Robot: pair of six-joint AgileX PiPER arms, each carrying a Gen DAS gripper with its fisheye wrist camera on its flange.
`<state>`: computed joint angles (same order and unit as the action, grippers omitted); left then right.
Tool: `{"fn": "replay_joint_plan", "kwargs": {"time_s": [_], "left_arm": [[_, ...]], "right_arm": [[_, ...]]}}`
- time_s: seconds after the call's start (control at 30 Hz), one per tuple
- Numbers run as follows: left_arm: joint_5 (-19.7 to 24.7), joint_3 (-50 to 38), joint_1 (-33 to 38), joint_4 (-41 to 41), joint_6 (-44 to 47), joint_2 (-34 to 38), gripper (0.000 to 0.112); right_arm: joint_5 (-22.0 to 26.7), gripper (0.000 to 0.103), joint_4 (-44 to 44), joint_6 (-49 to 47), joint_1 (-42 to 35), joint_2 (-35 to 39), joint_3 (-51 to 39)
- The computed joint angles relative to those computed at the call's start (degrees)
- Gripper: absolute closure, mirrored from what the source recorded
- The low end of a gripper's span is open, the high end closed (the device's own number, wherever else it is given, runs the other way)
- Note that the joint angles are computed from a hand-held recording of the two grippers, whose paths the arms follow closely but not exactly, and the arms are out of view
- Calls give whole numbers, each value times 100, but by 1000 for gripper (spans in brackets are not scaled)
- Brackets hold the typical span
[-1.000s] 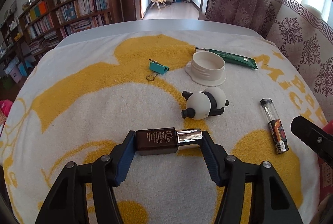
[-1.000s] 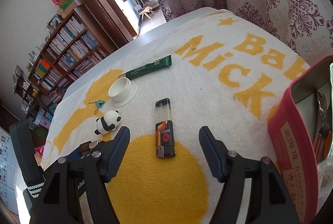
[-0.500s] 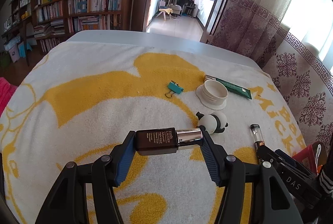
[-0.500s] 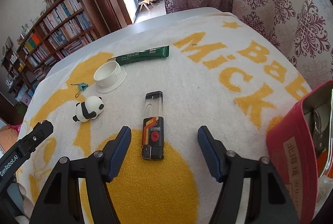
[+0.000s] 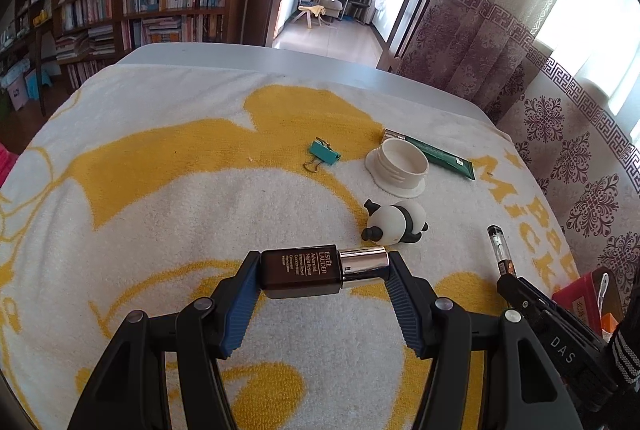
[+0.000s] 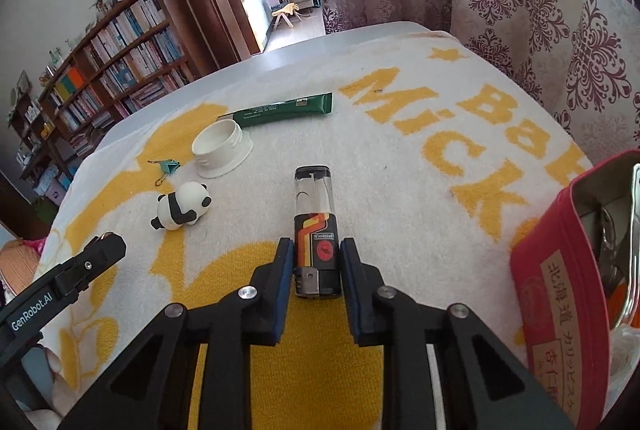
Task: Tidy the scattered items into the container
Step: 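Carry the lighter and serum bottle into the red tin and release them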
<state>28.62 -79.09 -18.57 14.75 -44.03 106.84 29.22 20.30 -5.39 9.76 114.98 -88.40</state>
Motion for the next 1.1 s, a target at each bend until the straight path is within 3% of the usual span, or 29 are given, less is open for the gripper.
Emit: {"fn": "replay_joint_plan", "kwargs": {"time_s": [0.13,0.33,0.53,0.73,0.93,1.1], "left_arm": [[-2,-28,-22,-102,102,16,49],[-3,-59,-77,-110,144,12,49],[43,-114,-242,125,61,15,49],[97,-169,-381,313,-13,40,49],[91,-213,-418,-76,357,76,49],[57,-204,-609,12,289,-45,49]], "right_arm": [[-191,77,678,-610,1,-219,257],[-407,77,870,-786,56,-372,400],[-607,77,135,-186,156,-718,685],[-608,77,-77,-274,48,-1551,1434],[-672,77,177,-819,-729,-2884,2484],[-330,77,825,-1751,-2033,-3810,3136]]}}
